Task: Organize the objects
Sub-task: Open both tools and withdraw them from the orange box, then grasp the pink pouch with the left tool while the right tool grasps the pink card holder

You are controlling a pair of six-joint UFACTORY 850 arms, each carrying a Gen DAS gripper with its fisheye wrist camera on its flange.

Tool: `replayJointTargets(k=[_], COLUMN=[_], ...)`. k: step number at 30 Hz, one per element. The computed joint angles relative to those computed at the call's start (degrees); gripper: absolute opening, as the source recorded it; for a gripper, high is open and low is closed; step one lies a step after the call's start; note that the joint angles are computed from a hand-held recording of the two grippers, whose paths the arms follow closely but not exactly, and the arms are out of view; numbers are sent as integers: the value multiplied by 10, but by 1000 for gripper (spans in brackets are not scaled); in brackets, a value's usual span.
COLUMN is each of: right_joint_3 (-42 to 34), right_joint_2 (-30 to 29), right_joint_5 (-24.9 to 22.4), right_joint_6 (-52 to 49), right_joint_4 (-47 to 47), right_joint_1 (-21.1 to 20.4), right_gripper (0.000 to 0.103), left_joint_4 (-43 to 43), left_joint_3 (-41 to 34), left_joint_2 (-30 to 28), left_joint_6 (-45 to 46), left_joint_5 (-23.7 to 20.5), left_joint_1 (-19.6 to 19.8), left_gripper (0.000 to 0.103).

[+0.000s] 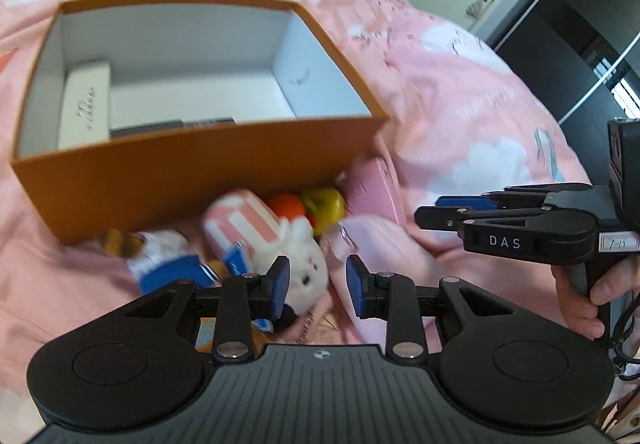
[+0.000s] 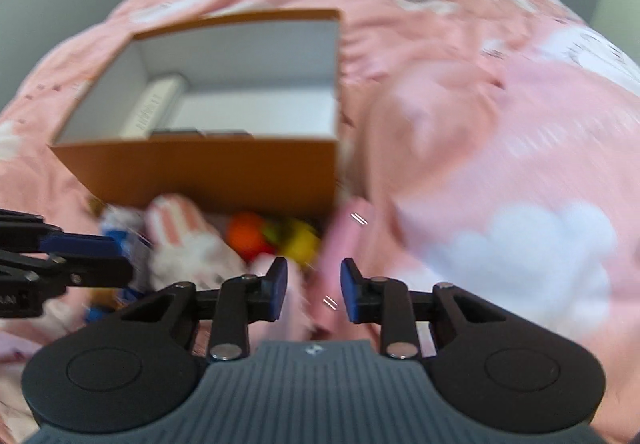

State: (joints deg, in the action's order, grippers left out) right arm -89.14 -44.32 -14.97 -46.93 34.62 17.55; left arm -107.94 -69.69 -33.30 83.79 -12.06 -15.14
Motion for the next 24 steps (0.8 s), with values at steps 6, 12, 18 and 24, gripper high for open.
replayJointTargets(k=[6, 12, 18, 24], right_joint_3=[19, 35, -11, 4], right_joint_2=[-3, 7, -33, -23], right_joint_5=[-9, -50, -206, -186], right_joint_6=[90, -85, -116, -111], right_joint_4=[-83, 93, 157, 140], right_joint_1=[-5, -3, -6, 0], right_gripper=[27, 22, 20, 21], left_joint_4=[-26, -146, -165, -32], left_joint_3=[1, 16, 21, 16], left_joint_2=[2, 15, 21, 15], left_joint_6=[18, 121, 131, 3], left_joint_5=[14, 20, 24, 21], left_joint_1=[-10, -9, -9, -7], left_gripper=[35, 40, 41, 42])
